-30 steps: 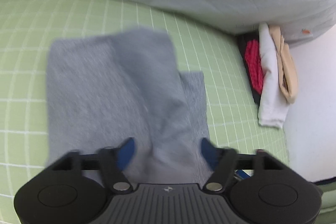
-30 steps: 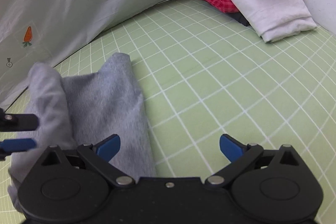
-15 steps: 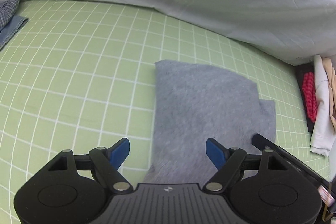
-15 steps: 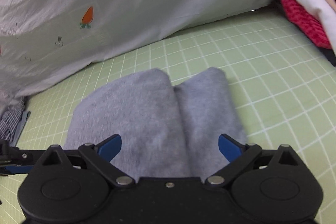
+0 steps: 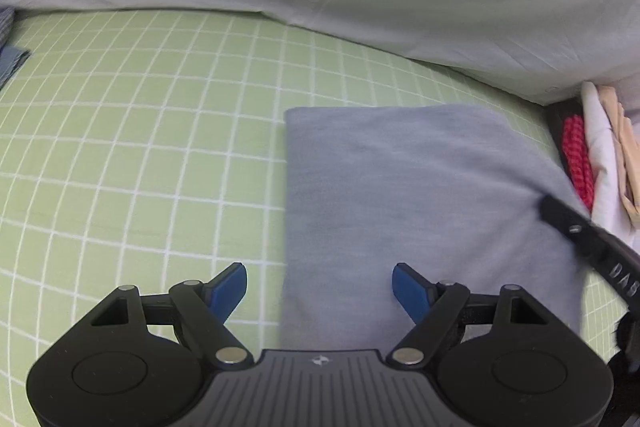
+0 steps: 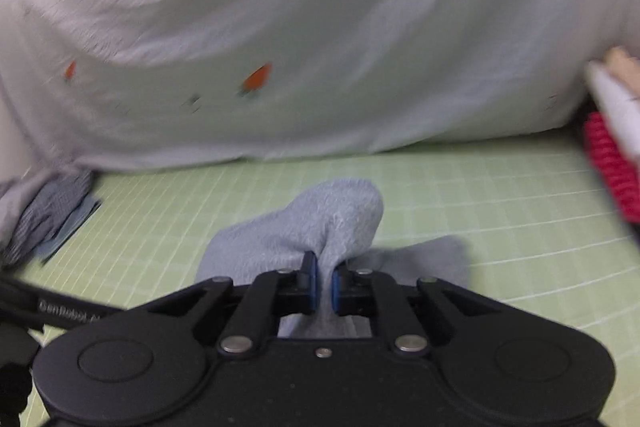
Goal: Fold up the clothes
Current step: 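Lift the folded grey bundle with both tools and carry it to the clothes stack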
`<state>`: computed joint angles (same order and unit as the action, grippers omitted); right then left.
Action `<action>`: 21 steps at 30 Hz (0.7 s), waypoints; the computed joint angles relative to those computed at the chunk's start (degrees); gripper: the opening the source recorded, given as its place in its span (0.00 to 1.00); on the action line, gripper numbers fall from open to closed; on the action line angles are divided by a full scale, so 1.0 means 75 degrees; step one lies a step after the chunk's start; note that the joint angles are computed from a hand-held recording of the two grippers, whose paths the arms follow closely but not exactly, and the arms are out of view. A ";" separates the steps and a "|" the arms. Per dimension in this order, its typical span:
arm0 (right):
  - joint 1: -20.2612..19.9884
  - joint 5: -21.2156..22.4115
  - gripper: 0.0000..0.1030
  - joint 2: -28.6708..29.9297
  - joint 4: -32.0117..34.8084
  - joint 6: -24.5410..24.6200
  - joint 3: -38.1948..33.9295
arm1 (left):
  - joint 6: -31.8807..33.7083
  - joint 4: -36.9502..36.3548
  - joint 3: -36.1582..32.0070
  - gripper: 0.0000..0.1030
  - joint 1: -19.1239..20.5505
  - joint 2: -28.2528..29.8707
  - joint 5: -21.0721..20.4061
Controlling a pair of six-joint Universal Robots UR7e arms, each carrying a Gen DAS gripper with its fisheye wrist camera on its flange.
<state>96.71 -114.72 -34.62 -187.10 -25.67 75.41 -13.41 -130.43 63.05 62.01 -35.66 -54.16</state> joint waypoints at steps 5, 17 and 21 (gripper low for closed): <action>-0.0425 -0.1812 0.43 -0.0040 0.1037 0.1076 -0.0245 | 0.0248 0.0304 -0.0350 0.85 -0.0012 0.0293 -0.0121; -0.1109 0.0731 0.80 -0.0403 0.1901 0.2563 0.0108 | -0.0009 0.1138 -0.1267 0.85 0.0096 0.1068 -0.0149; -0.1087 0.0858 0.87 -0.0235 0.2106 0.2402 -0.0136 | 0.0002 0.1297 -0.1691 0.85 0.0150 0.1326 -0.0196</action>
<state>88.56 -108.28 -36.39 -171.30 -7.66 74.39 -13.40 -120.70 50.37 63.13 -25.71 -55.63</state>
